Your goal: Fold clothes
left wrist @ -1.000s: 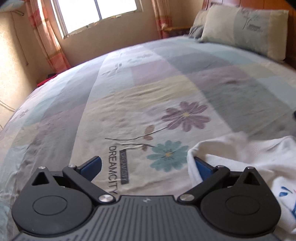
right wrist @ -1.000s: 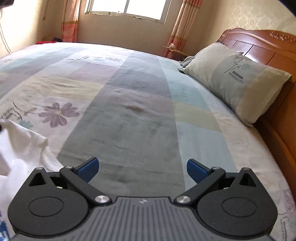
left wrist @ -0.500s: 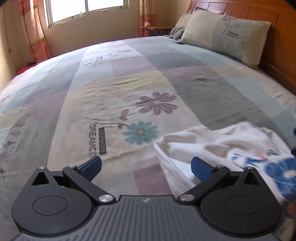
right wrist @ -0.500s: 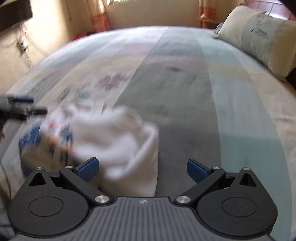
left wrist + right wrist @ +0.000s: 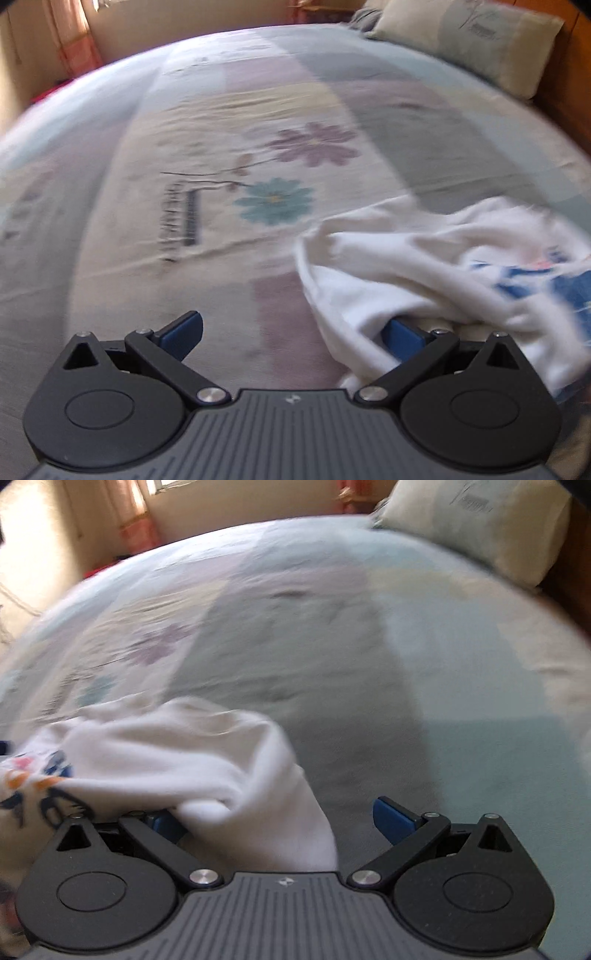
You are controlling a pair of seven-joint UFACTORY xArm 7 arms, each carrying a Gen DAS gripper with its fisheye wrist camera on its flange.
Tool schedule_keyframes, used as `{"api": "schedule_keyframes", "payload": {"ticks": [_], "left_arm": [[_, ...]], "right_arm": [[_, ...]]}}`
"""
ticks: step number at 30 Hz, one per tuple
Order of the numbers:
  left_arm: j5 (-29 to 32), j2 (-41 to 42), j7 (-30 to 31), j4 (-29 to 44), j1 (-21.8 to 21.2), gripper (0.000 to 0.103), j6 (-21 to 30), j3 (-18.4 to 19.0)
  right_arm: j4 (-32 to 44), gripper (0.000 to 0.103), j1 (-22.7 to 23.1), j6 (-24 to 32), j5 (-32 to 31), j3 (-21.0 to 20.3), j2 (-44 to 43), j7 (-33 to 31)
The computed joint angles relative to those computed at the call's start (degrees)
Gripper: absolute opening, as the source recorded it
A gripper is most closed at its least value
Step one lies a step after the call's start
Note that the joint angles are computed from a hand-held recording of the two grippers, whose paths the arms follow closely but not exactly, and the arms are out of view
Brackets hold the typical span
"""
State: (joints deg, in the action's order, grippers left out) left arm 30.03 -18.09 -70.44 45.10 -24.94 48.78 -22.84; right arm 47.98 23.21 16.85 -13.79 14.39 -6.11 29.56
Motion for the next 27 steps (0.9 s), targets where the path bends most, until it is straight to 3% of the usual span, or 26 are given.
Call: {"api": "schedule_keyframes", "payload": {"ticks": [2,5,7,8,12,14,17,23,27], "left_arm": [[-0.24,0.48,1.27,0.36,0.15,0.103,2.78,0.21],[0.94,0.57,1.35,0.91,0.44,0.103,8.26,-0.07],[0.38,-1.0,1.33,-0.2,0.24,0.103,8.39,0.78],[-0.09,-1.52,1.64,-0.63,0.11,0.102,7.57,1.09],[-1.32,-2.38,4.0,-1.15,-0.13,0.102,3.77,1.4],[-1.65,-2.22,5.72,-0.81,-0.23,0.102,1.86,1.31],[-1.17,-1.69,7.01,0.92,-0.06,0.102,3.03,0.14],[-3.37,-1.78,10.94,0.39,-1.32,0.102,-0.4,0.18],[-3.23,-0.44,7.99,-1.13,0.23,0.102,-7.29,0.64]], "right_arm": [[1.79,0.103,-3.85,2.25,-10.47,2.15,0.62,8.16],[2.97,0.103,-4.7,4.23,-16.63,0.49,0.41,13.9],[3.87,0.103,-6.53,5.59,-19.97,0.73,0.37,17.11],[3.68,0.103,-5.54,5.21,-18.96,-0.61,0.07,16.37],[0.64,0.103,-2.34,1.57,-4.81,-3.02,-1.71,3.55],[0.37,0.103,-2.05,2.13,-2.39,-2.21,-1.66,1.47],[-0.68,0.103,-1.18,2.4,1.01,-1.56,-1.71,-0.59],[-4.46,0.103,0.21,2.38,6.32,-0.7,-4.43,-3.08],[-5.02,0.103,0.59,3.11,7.33,0.05,-5.1,-2.2]]}}
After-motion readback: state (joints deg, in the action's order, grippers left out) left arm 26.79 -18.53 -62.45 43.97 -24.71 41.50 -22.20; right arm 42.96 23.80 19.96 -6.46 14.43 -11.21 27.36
